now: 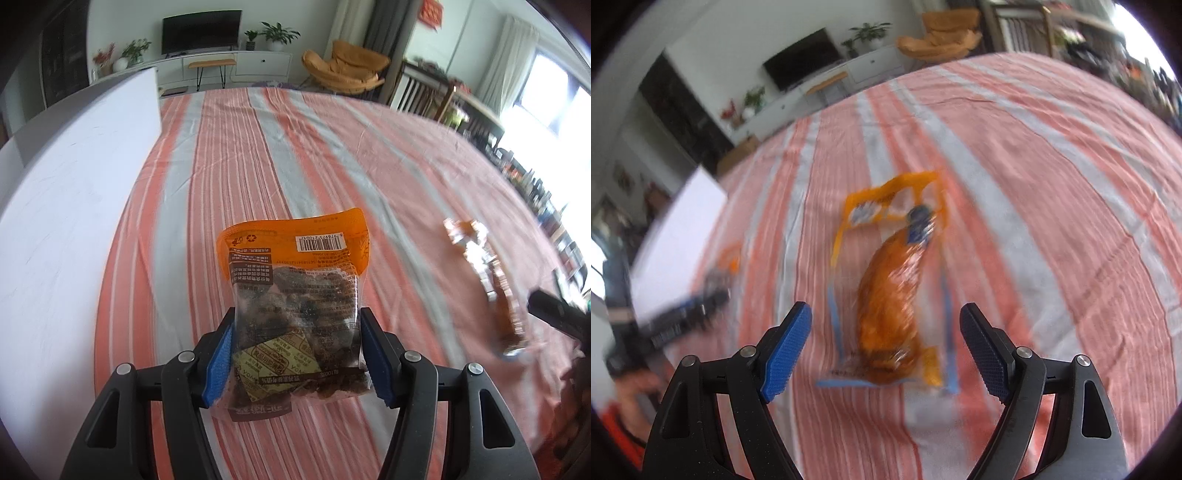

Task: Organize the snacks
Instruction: 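Grasp the nut bag with the left tool while the right tool grasps the sausage bag, then carry both bags over the cardboard box and open both tools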

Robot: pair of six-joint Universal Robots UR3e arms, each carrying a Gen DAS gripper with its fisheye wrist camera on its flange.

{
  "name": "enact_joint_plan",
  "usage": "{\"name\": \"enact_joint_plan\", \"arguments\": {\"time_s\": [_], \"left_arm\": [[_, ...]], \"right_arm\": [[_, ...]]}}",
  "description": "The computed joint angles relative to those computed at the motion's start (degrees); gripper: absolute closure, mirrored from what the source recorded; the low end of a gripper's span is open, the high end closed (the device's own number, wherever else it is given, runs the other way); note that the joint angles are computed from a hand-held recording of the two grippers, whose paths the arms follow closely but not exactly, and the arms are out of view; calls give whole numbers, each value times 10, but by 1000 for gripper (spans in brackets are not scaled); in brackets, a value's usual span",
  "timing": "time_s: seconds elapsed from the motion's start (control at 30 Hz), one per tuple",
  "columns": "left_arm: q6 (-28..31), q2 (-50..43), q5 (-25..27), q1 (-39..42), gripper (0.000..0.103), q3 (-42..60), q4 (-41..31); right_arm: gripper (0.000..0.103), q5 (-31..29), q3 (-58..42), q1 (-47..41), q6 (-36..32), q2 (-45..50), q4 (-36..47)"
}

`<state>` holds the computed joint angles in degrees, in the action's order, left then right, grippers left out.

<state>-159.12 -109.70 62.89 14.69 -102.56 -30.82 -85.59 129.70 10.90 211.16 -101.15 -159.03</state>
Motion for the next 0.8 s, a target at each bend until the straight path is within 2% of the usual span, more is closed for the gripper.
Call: {"name": "enact_joint_plan", "arguments": {"time_s": [0.1,0.17,0.27,0.33,0.37,0.4,0.43,0.47,0.57,0.67,0.73,0.8], "left_arm": [[-5,56,-45,31,42,-37,-24],[-4,86,-67,46,42,-48,-50],[19,150,-85,64,42,-67,-94],[46,197,-109,86,41,-63,-150],[74,230,-129,112,41,-57,-198],[95,251,-141,133,41,-52,-232],[117,270,-154,156,41,-45,-267],[154,298,-174,196,41,-31,-324],[224,322,-189,277,41,11,-417],[251,314,-183,340,41,42,-439],[256,303,-176,376,41,50,-433],[263,290,-171,411,41,60,-438]], "right_arm": [[17,55,-33,-76,-10,-42,120],[17,61,-108,-72,-33,-1,205],[18,-38,-237,13,-11,101,271],[17,-28,-301,32,-11,163,333],[22,-58,-341,62,-16,198,357],[29,-116,-385,99,-32,230,383],[39,-152,-406,123,-50,250,397],[42,-157,-402,129,-50,246,389],[64,-89,-354,90,-54,190,366],[67,23,-279,20,-39,115,324],[67,60,-250,-5,-34,91,304],[67,127,-201,-42,-20,60,259]]}}
